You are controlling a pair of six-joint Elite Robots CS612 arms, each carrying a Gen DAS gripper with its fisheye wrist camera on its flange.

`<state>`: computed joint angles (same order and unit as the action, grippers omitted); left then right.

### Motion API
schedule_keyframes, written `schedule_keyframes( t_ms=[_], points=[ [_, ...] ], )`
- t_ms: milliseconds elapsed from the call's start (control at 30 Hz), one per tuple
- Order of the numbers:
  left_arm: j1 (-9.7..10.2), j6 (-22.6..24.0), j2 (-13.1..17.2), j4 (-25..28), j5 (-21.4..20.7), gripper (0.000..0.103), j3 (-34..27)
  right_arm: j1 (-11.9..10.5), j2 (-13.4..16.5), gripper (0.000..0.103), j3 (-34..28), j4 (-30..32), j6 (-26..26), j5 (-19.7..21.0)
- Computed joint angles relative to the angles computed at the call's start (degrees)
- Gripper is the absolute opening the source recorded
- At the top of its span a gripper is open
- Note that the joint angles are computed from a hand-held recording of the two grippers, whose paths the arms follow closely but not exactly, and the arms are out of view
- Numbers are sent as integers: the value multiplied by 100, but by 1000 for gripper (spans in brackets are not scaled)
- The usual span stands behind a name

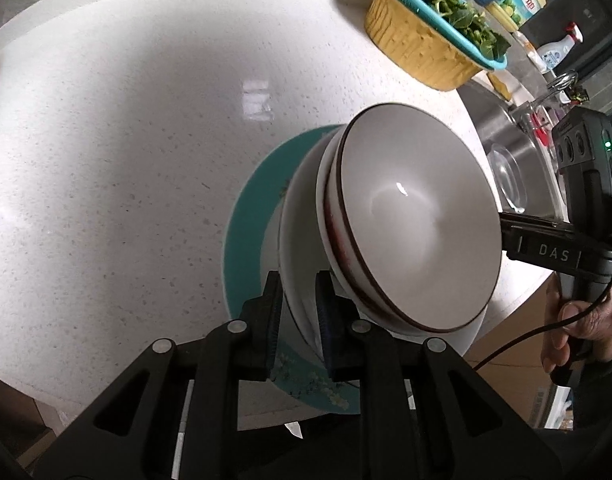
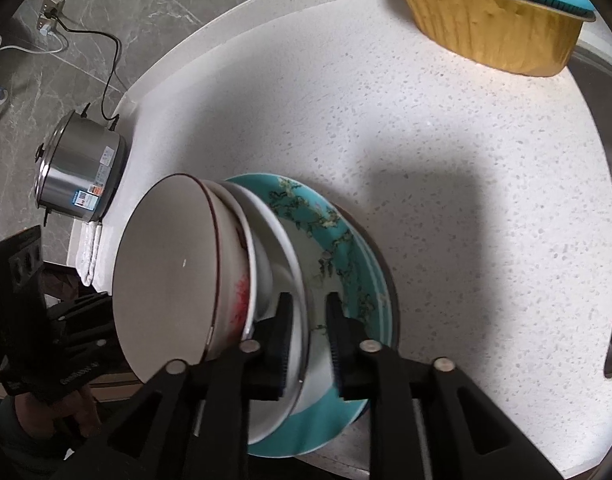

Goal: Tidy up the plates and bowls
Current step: 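Lower the white bowl stack onto the teal floral plates with both grippers, then open both grippers and pull them back from the stack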

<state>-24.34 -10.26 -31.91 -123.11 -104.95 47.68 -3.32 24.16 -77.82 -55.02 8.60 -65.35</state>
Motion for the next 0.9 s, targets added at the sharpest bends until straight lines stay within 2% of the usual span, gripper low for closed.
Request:
schedule_keyframes(
  t_ms=[167, 200, 300, 500, 567, 600, 633, 667, 700, 767, 800, 900],
  points=[
    [-18, -175, -187, -371, 111, 16, 305, -29, 35, 36, -150, -2, 34, -64],
    [-31, -220, -233, -466, 178, 16, 379, -37, 45, 41, -191, -17, 16, -55],
    [-78, -357, -431, -778, 467, 16, 701, -56, 79, 50, -341, -105, -29, -77],
    [-225, -614, -893, -1590, 1161, 18, 1395, -71, 89, 58, -630, -382, -115, -105],
    [-279, -615, -1019, -1827, 1396, 24, 1559, -33, 89, 62, -728, -608, -114, -182],
    [-315, -583, -1073, -1958, 1543, 33, 1625, 10, 96, 70, -823, -811, -126, -310],
    [-345, -575, -1112, -2068, 1673, 52, 1676, 49, 111, 75, -892, -952, -119, -423],
    [-384, -579, -1174, -2285, 1891, 63, 1783, 102, 136, 83, -1003, -1173, -130, -581],
    [-416, -610, -1226, -2513, 2046, 70, 1882, 136, 162, 86, -1090, -1326, -158, -666],
    [-426, -793, -1354, -3075, 2079, 70, 2120, 228, 210, 91, -1262, -1608, -254, -910],
    [-420, -807, -1402, -3153, 2050, 71, 2184, 291, 254, 100, -1385, -1762, -259, -1094],
    [-409, -784, -1586, -3545, 1910, 74, 2427, 382, 393, 103, -1702, -2124, -72, -1367]
  ],
)
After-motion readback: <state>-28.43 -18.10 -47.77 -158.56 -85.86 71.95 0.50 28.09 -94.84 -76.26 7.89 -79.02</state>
